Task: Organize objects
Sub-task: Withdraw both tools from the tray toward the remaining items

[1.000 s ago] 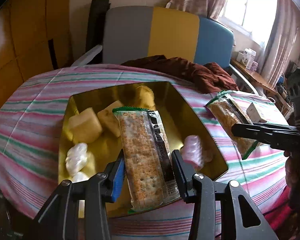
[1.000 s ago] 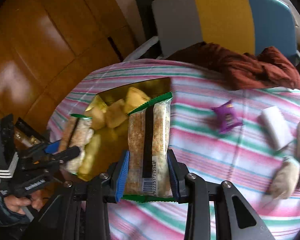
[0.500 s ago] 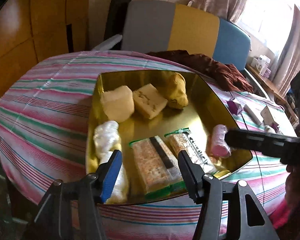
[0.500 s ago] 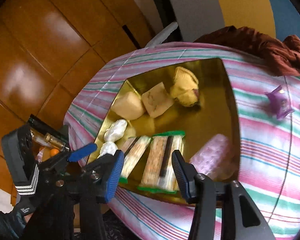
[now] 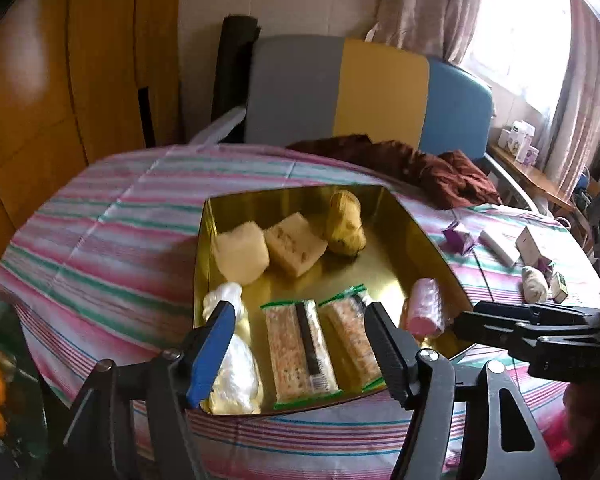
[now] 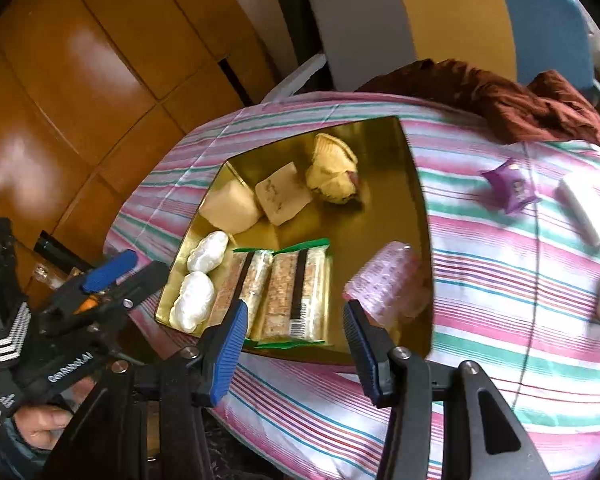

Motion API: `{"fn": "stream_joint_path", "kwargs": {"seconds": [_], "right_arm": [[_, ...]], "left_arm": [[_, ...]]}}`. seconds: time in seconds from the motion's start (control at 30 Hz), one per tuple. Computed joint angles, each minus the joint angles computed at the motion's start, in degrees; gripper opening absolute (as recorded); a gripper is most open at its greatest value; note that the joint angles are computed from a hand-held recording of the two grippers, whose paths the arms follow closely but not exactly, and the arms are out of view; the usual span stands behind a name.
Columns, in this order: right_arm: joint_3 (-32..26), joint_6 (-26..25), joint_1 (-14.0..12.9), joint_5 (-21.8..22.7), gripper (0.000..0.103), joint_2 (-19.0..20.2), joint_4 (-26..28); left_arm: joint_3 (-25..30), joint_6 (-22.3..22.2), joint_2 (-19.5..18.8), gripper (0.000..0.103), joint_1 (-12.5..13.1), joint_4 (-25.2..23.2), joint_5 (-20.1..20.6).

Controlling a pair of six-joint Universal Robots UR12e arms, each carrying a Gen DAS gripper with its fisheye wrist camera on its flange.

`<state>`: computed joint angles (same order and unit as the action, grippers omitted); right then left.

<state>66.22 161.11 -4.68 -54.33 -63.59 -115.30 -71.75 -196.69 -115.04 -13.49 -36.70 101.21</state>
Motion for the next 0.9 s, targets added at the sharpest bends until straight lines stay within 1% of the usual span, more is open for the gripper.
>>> {"fn": "stream_joint_path", "kwargs": {"seconds": [0.13, 0.23, 0.33, 0.53, 0.8, 0.9], "right_arm": [[1.3, 1.2, -0.6, -1.3, 0.050, -0.9, -2.2], [2.2, 2.1, -1.1, -2.5, 0.050, -1.5, -3.5], [2.9, 3.6, -1.8, -4.1, 0.050, -1.8, -4.6], [3.2, 7.2, -3.5, -7.4, 0.050, -2.0, -6.7], [3.2, 11.2, -6.1, -12.3, 0.050, -1.8, -8.7], [2.6, 13.4, -7.2, -14.2, 0.050, -1.4, -9.6]], "left_arm": [[0.2, 2.3, 0.0, 0.072, -0.7, 1.6, 1.2], [0.6, 4.8, -0.2, 0.075, -1.4, 2.9, 2.1], [1.2, 6.4, -0.5, 0.077, -1.8, 3.5, 1.8], [3.2, 8.9, -1.9, 0.078, -2.5, 2.7, -0.2], [7.1, 11.8, -4.7, 0.078, -3.5, -0.1, -3.3], [8.9, 13.3, -5.9, 0.078, -4.0, -1.5, -4.2]]}}
